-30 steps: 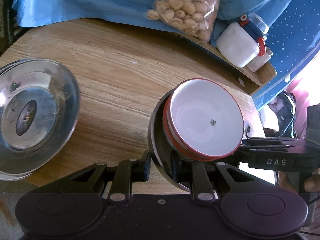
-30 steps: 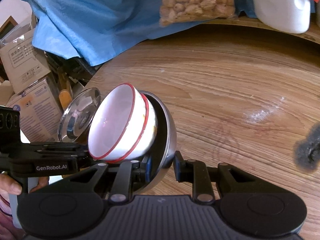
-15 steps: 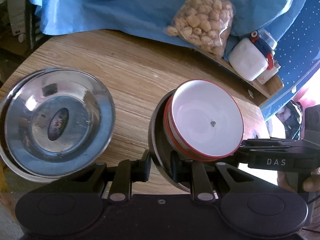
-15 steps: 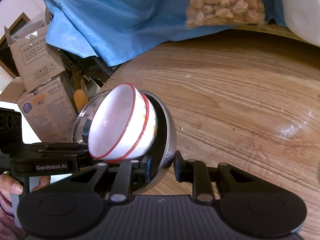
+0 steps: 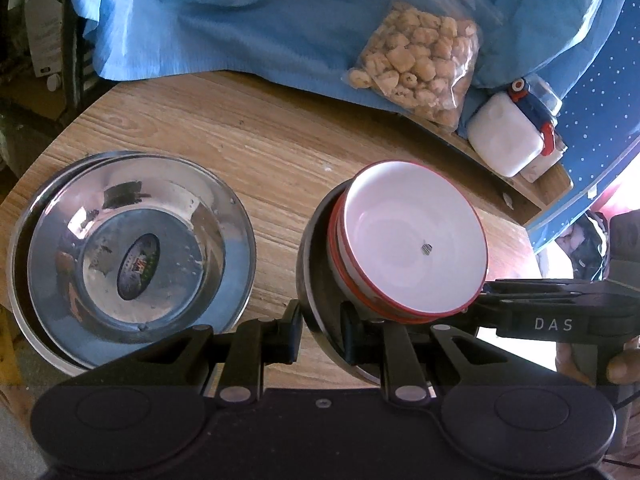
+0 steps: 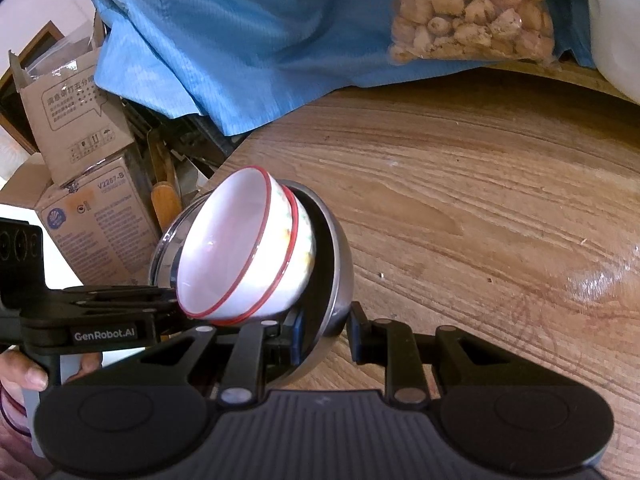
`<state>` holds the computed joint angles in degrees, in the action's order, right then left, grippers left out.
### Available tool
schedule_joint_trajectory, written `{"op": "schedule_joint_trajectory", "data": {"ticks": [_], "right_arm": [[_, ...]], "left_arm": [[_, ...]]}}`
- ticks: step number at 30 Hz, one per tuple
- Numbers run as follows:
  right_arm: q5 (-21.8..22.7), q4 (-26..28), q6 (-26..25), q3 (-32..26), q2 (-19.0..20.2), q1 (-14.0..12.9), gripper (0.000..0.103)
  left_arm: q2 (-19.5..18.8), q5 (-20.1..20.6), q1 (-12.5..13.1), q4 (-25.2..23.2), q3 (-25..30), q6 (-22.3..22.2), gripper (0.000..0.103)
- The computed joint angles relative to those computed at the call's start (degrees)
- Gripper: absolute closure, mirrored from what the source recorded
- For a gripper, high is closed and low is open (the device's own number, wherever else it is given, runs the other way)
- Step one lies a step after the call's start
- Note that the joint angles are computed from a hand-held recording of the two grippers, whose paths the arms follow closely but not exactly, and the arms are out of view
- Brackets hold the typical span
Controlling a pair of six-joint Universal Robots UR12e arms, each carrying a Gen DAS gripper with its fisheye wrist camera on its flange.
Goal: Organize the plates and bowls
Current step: 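Carry the steel bowl with both grippers over the steel plate stack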
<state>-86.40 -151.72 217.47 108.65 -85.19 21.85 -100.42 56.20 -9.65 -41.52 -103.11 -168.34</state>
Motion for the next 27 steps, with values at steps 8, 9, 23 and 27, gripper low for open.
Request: {"op": "schedule_joint_trajectory", "data": {"ticks": [8,9,23,27], "right_arm": [[0.2,-0.1,-0.6,-1.0,0.7,0.0,0.078],[0.3,-0.2,-0.7,-1.3,0.9,0.0,0.078],[0.4,-0.4,-2.6,-5.7,4.4,0.2,0.078],[1.1,-0.4,-3.2,-7.3,5.7,0.2,0.078]], "left_arm": [[-0.2,0.2,0.6,0.1,0.6,0.1,0.083],[-0.3,0.2,0.6,0.1,0.7,0.2,0.083],[-1.3,-0.2,2.5,-0.1,2.2,0.5,0.083],[-1.6,0.0,3.1,-0.6,2.7,0.0,0.083]]}}
